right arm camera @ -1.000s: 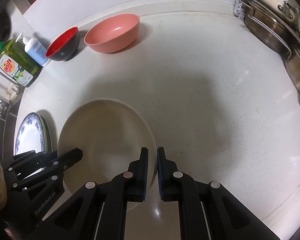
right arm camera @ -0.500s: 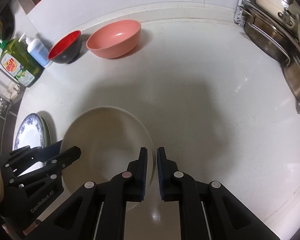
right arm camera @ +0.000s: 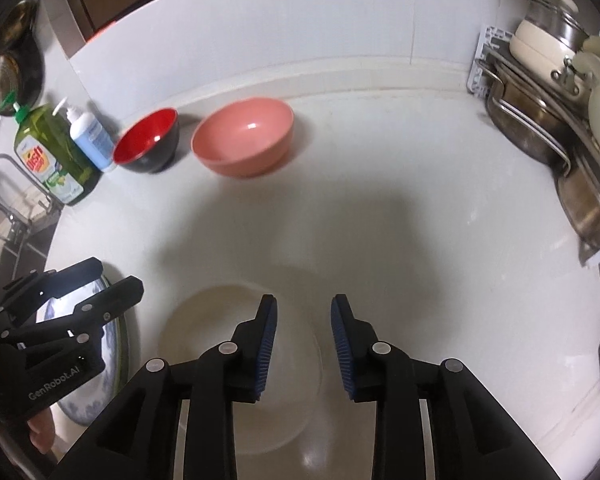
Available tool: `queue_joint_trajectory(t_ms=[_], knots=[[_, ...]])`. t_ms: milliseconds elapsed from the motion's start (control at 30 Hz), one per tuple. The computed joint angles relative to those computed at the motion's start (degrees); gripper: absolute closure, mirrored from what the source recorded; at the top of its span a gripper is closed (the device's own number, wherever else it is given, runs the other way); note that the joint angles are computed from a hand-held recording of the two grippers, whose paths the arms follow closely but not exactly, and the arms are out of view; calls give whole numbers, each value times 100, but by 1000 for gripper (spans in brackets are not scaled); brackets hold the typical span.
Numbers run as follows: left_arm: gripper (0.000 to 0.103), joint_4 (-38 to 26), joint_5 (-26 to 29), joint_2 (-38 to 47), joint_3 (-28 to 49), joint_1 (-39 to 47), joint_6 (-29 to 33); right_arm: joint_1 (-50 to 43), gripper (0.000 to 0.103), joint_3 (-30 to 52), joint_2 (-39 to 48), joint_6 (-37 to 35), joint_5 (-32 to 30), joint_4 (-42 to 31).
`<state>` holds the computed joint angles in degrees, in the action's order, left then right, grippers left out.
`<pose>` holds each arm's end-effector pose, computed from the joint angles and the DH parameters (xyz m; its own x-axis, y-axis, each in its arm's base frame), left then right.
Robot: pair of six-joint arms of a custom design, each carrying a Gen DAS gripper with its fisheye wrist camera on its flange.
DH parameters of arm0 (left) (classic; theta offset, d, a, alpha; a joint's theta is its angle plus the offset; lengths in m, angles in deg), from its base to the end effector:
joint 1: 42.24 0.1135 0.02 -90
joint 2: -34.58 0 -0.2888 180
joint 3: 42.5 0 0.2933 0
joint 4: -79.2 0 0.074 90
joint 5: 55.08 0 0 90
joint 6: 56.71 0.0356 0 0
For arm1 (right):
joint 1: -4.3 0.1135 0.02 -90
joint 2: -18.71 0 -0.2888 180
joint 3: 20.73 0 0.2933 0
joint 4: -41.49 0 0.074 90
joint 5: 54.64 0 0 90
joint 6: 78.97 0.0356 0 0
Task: Organize plates and bowls
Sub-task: 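Lower the white bowl onto the counter and open both grippers, then move both grippers to the pink bowl rim and close on it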
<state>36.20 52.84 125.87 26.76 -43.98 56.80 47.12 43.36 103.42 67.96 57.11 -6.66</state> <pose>0.3434 -0.0214 0.1944 -0.7676 0.4030 -0.4984 0.5070 0.8575 -0.0874 0.2339 0.1988 0.1980 -0.8196 0.3016 -0.4870 0.2822 0.9524 0.1150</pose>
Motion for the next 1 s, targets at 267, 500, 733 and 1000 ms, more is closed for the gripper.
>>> queue_joint_trajectory(t_ms=[267, 500, 733, 1000], knots=[[46, -155, -98, 493, 747, -87, 69, -409, 74, 710, 454, -649, 80, -155], [47, -347, -162, 1106, 1528, -170, 80, -788, 74, 1110, 821, -1072, -169, -2], [47, -580, -195, 1839, 2403, -226, -107, -1262, 74, 1618, 1299, -1440, -591, 88], [49, -812, -219, 2645, 3331, -368, -337, -1733, 74, 2263, 1980, -1674, -918, 165]])
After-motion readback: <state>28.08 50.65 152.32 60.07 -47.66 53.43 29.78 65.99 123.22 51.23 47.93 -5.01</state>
